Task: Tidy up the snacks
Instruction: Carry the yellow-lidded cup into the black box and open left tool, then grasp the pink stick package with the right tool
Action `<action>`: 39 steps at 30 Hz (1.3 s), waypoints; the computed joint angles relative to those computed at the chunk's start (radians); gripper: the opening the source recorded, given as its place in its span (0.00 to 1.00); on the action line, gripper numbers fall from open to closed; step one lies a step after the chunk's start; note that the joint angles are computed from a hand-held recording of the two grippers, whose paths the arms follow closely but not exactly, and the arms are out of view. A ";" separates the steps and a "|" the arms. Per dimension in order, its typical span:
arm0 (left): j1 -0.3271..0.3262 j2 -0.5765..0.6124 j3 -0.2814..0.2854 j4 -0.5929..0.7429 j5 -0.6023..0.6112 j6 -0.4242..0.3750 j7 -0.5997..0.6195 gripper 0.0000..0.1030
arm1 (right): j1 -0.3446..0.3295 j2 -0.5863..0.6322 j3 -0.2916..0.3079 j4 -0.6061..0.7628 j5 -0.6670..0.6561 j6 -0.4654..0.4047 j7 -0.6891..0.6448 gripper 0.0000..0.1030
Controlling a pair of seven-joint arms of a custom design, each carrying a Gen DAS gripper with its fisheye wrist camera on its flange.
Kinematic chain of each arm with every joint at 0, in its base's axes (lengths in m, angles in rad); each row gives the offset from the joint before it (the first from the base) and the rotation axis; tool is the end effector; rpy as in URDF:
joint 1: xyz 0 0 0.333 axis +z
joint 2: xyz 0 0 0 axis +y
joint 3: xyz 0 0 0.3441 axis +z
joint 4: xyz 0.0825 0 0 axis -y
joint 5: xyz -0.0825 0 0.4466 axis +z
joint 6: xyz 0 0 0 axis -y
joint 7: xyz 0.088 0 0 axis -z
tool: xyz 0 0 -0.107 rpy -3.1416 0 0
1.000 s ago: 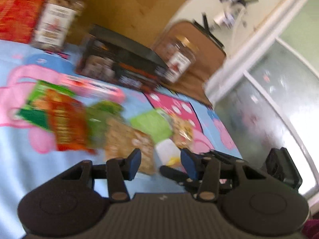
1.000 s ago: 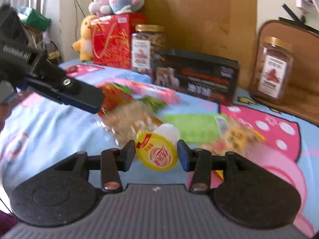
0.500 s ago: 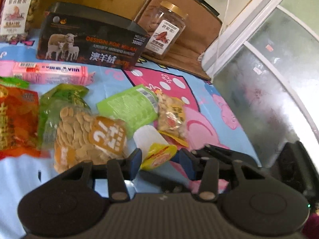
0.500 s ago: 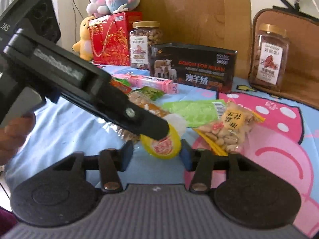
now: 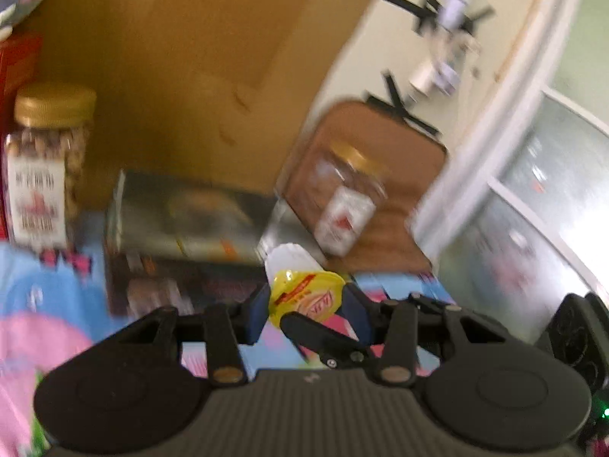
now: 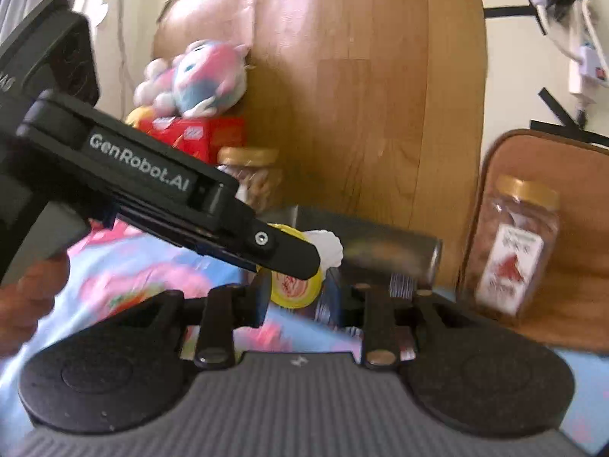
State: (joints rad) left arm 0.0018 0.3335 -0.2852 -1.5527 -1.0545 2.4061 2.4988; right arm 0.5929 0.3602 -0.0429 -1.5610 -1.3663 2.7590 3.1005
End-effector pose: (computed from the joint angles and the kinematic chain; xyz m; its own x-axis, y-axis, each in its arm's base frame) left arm 0.7447 -0.1915 0.5344 -0.6338 -0.6282 0.4513 -0.6496 0.1156 -0.7515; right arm 0.6352 0.4430 0.5123 0.1395 -0.9902 0.0028 -0.3797 -0.0561 -0.9234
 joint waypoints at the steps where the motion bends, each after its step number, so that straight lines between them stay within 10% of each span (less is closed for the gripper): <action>1: -0.014 0.041 0.005 0.051 0.017 0.021 -0.034 0.40 | -0.013 0.028 0.000 0.038 0.024 0.007 -0.017 0.33; 7: -0.045 0.189 0.017 0.222 0.180 0.109 -0.245 0.41 | -0.066 0.218 0.016 0.275 0.285 0.021 -0.252 0.36; 13: 0.131 0.040 -0.070 0.017 -0.078 0.084 0.020 0.44 | 0.032 0.109 -0.107 0.115 0.188 0.145 -0.046 0.36; 18: 0.132 -0.023 0.003 -0.080 -0.132 -0.010 -0.039 0.44 | -0.071 0.089 0.034 0.024 0.442 0.191 -0.324 0.40; 23: 0.114 -0.056 0.052 -0.142 -0.140 -0.048 -0.099 0.44 | -0.210 0.186 0.245 0.127 0.745 0.081 -0.804 0.60; 26: 0.112 -0.052 0.067 -0.141 -0.134 -0.095 -0.154 0.44 | -0.238 0.243 0.305 0.207 0.860 -0.013 -0.993 0.52; 30: 0.096 -0.077 0.076 -0.173 -0.106 -0.087 -0.153 0.44 | -0.144 0.180 0.193 0.146 0.832 0.005 -0.922 0.26; 35: 0.094 -0.101 0.081 -0.202 -0.127 -0.132 -0.133 0.55 | 0.037 0.005 -0.014 -0.061 0.671 0.066 -0.589 0.24; 39: 0.078 -0.119 0.089 -0.226 -0.099 -0.179 -0.125 0.55 | 0.086 -0.114 -0.031 -0.224 0.518 0.104 -0.317 0.24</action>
State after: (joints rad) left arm 0.0795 0.2149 -0.1964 -1.7785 -1.1535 2.2272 2.3740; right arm 0.6793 0.2461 -0.0741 -1.7852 -0.8484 2.8635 2.7831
